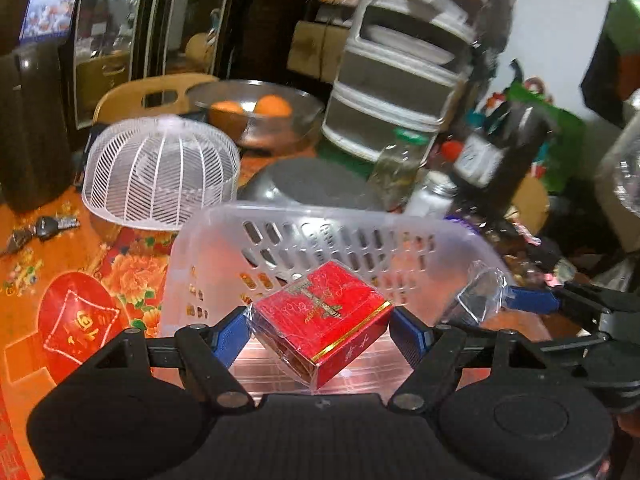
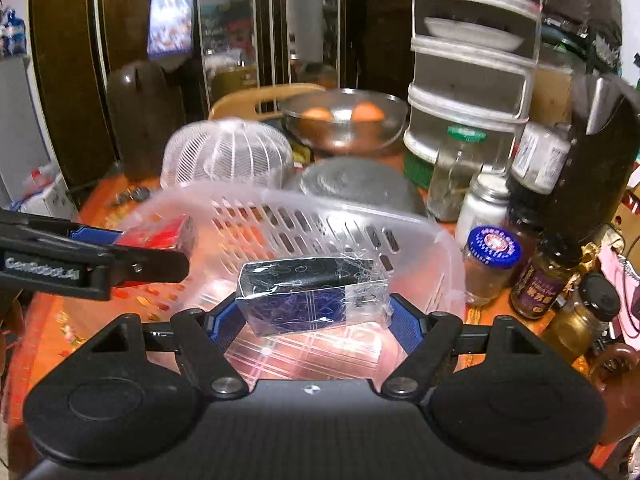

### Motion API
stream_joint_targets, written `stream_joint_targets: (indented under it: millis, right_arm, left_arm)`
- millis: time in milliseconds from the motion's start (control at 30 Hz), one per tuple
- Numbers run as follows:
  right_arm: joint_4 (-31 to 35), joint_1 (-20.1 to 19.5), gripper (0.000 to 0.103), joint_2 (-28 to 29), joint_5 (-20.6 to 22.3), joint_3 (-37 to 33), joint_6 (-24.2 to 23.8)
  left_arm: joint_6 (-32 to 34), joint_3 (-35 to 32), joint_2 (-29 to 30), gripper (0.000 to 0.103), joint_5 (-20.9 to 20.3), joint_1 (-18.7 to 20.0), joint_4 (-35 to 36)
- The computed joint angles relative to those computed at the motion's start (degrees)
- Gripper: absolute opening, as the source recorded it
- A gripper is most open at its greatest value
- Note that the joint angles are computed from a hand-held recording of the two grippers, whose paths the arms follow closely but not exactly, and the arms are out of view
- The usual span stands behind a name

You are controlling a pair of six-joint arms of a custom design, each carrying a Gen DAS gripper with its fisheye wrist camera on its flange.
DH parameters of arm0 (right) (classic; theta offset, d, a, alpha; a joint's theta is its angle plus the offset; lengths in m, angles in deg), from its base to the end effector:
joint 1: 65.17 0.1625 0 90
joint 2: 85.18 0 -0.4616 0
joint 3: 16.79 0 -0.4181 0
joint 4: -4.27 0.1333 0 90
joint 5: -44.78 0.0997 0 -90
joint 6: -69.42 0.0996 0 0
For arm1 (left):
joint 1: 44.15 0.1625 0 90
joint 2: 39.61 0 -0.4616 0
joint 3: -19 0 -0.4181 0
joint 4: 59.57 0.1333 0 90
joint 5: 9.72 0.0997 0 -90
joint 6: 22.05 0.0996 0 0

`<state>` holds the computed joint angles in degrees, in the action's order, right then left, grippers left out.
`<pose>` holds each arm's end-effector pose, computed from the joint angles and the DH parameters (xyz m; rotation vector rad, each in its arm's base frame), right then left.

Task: Organize objects
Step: 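Carry both held items over the clear basket and open both grippers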

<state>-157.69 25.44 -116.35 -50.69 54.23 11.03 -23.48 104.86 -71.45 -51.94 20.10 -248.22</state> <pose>0.1329 -0.8517 0.1025 1.3078 -2.3875 0.6230 -0.1418 -0.7707 0.0901 0.0746 2.3009 -1.1393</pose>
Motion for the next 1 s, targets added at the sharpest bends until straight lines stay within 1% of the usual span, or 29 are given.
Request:
stream_joint_targets:
  millis: [100,167,233,300,367,433,467,500,533,633,667,700,767,800,833,867,933,1000]
  right_arm:
    - [0.4,0.2,0.079,1.6,-1.9,-1.6,-0.9]
    - [1.2,0.4,0.080,2.1,-2.7,-2.3,-1.6]
    - [2.0,0.5,0.080,2.5,-3.7,-2.7,-2.1]
    - [1.8,0.4,0.080,2.6,-3.9,-2.6,-3.2]
    - [2.3,0.3,0.081,2.4,-3.7,-2.4,-3.3]
    - [2.0,0.1,0.085,2.1,-3.0,-1.8,-3.4]
    - [1.5,0.1,0.089,1.9,-2.8,-1.5,-3.6]
    - [0.8,0.1,0.095,1.8,-2.7,-1.2,-3.8]
    - [-0.2,0.1,0.097,1.7,-2.4,-0.7,-4.1]
    - [-3.3,0.0,0.097,0.6,-0.9,1.1,-4.9]
    - [-5.3,-0.1,0.097,-0.2,0.2,2.5,-5.0]
    - [-7.0,-0.4,0.097,-1.3,2.0,4.3,-5.0]
    - [-9.3,-1.3,0.099,-4.2,6.1,8.1,-4.8]
    - [-11.1,-1.9,0.103,-5.9,8.1,10.5,-4.7]
    - [-12.8,-2.6,0.103,-7.5,10.4,12.9,-5.0]
    - [-14.7,-3.6,0.103,-9.2,12.7,15.6,-5.4]
    - [-19.1,-5.6,0.103,-11.9,16.8,20.6,-5.5]
    - [-22.3,-8.0,0.103,-14.1,19.7,25.2,-5.8]
  left_arm:
    - [-1.0,-2.0,1.0,0.079,0.5,0.6,3.0]
    - [-0.4,-3.3,1.9,0.079,2.8,0.3,4.9]
    - [-0.2,-4.5,2.5,0.079,4.0,0.2,6.4]
    - [0.4,-4.5,2.7,0.079,4.3,0.2,5.7]
    - [1.3,-5.0,3.2,0.079,5.1,0.1,5.5]
    - [2.0,-5.2,3.5,0.081,5.9,0.0,4.9]
    - [2.4,-5.2,3.6,0.083,5.6,0.0,4.4]
    - [2.7,-5.0,3.6,0.088,5.3,0.0,3.7]
    - [3.4,-4.7,3.7,0.089,5.2,-0.1,2.5]
    - [7.0,-3.6,4.0,0.090,5.5,-0.7,-3.3]
    - [8.9,-3.0,4.2,0.090,5.8,-1.2,-7.0]
    - [11.2,-1.8,4.2,0.090,5.9,-1.8,-11.1]
    - [16.2,1.7,3.6,0.094,4.2,-3.2,-20.2]
    - [18.6,3.7,3.3,0.099,3.5,-4.0,-24.8]
    - [20.9,5.7,3.2,0.103,3.1,-4.8,-29.3]
    - [23.2,7.7,3.2,0.103,3.1,-5.6,-33.6]
    - [26.1,11.0,3.8,0.103,4.7,-7.2,-40.3]
    - [30.6,13.4,5.6,0.103,5.9,-8.0,-46.9]
